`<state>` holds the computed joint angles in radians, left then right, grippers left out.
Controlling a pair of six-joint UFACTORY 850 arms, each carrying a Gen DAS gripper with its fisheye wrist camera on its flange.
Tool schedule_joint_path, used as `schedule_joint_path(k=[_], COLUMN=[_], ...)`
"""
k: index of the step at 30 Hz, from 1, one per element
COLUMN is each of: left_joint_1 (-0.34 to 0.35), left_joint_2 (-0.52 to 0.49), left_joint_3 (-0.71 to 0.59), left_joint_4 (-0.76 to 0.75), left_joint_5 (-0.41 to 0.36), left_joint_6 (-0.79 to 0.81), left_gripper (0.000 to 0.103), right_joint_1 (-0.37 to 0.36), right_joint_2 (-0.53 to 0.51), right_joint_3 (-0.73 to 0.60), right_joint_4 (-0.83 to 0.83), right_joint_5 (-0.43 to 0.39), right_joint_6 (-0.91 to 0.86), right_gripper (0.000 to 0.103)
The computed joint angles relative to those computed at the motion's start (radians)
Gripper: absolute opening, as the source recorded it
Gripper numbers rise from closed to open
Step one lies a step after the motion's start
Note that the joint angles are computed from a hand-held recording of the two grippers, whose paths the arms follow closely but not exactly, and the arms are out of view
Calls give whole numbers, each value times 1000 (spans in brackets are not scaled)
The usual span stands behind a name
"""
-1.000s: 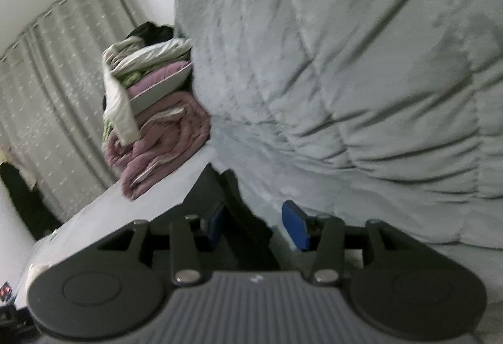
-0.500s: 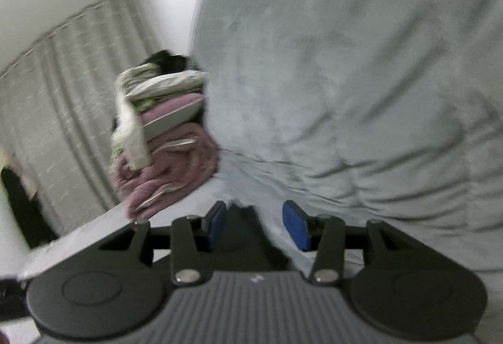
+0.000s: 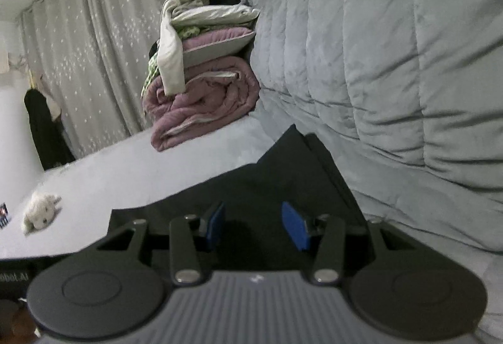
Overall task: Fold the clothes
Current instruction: 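Lower the black shirt with both grippers onto the stack of folded clothes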
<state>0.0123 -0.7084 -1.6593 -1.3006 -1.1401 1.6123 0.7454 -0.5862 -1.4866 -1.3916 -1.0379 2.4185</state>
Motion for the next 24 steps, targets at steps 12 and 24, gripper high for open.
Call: schedule_joint_path(k=[12,24], left_joint_1=[-7,-15], left_joint_2=[39,65], left_joint_3=[55,144], left_joint_4=[-56,-133], left_joint_5=[0,34], left_joint_6=[110,279], left_gripper=[44,44], right_joint_1=[26,2], right_joint_2=[-16,4], right_joint_3=[-17,31], right_joint_4=[42,109], right_joint_5=[-129,-78], right_joint_6=[-24,55], right_gripper=[42,40])
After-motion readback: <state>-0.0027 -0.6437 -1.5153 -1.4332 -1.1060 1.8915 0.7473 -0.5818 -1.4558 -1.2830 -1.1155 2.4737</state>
